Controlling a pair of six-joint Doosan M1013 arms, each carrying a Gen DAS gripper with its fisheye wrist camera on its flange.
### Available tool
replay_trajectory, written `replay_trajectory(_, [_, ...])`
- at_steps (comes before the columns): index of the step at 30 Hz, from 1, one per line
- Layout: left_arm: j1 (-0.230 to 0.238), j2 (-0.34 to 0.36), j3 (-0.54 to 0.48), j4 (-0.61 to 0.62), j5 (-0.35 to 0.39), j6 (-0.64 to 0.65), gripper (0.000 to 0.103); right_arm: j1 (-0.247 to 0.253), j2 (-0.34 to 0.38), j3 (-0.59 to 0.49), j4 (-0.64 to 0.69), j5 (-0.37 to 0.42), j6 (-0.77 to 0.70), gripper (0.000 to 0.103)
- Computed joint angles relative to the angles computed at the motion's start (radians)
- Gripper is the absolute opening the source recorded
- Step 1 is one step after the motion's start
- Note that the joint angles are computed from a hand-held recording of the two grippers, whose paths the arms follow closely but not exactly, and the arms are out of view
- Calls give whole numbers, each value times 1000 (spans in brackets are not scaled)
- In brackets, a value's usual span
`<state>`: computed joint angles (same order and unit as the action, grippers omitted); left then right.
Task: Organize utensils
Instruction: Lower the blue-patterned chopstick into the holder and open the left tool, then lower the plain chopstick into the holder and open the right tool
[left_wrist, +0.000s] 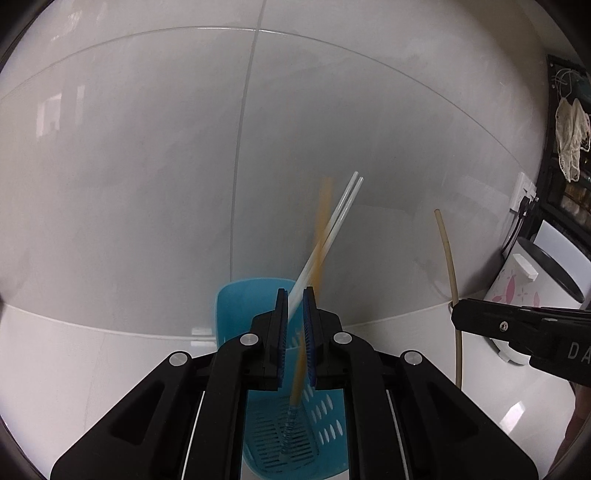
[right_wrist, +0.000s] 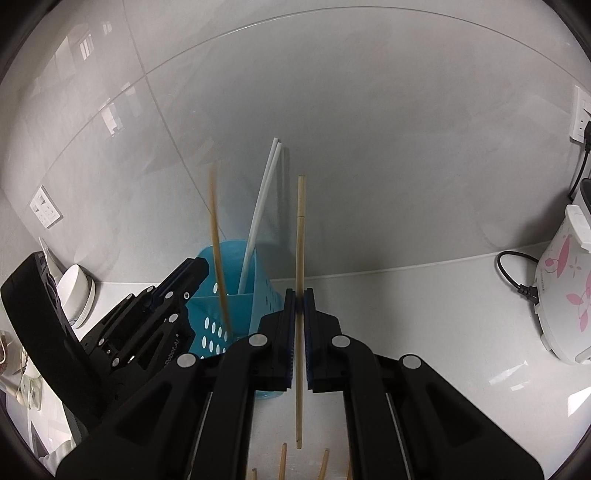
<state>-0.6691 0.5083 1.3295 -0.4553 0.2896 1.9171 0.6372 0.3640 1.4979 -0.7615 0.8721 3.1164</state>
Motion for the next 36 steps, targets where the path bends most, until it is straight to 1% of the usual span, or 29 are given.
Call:
replay_trajectory(1, [0, 0, -3, 28, 10, -22, 10, 0, 0, 0, 0, 0, 0, 3])
replay_trajectory(3, [1, -4, -5, 72, 27, -69, 23, 1, 0, -1, -4, -1, 1, 4])
replay_trajectory(4, [2, -8, -4, 116, 34, -116, 37, 0, -1, 1, -6, -4, 2, 4])
replay_trajectory(5, [3, -12, -3, 133, 44, -135, 49, 1, -1, 1, -10, -7, 4, 4])
replay_trajectory(7, [5, -18, -7, 213, 71, -215, 60, 2, -3, 4, -20, -14, 13, 4])
replay_trajectory(9, [6, -23, -13, 270, 108, -265, 70, 4, -8, 13, -42, -36, 38, 4])
replay_trajectory(10, [6, -26, -16, 325, 129, -314, 81, 4, -10, 17, -50, -47, 48, 4])
replay_trajectory(11, [6, -29, -17, 364, 145, -347, 87, 4, -13, 22, -64, -66, 64, 4])
replay_trajectory(13, [13, -33, -14, 354, 166, -329, 94, 5, -13, 24, -92, -85, 82, 4])
replay_trajectory(15, [18, -38, -10, 365, 181, -339, 97, 7, -8, 19, -114, -98, 92, 4])
replay_trajectory(18, [30, -38, -17, 369, 226, -366, 97, 8, 0, 12, -152, -120, 115, 4])
replay_trajectory(20, [33, -39, -19, 403, 248, -401, 97, 9, 3, 11, -188, -137, 139, 4])
replay_trajectory(25, [46, -47, -9, 427, 269, -432, 97, 9, 15, 8, -275, -180, 199, 4])
replay_trajectory(29, [57, -51, 0, 447, 275, -469, 97, 15, 32, 0, -348, -177, 260, 4])
replay_trajectory(31, [53, -48, -4, 476, 280, -508, 97, 19, 36, 2, -394, -166, 298, 4])
replay_trajectory(36, [61, -46, -1, 481, 288, -516, 97, 28, 50, 1, -445, -140, 334, 4])
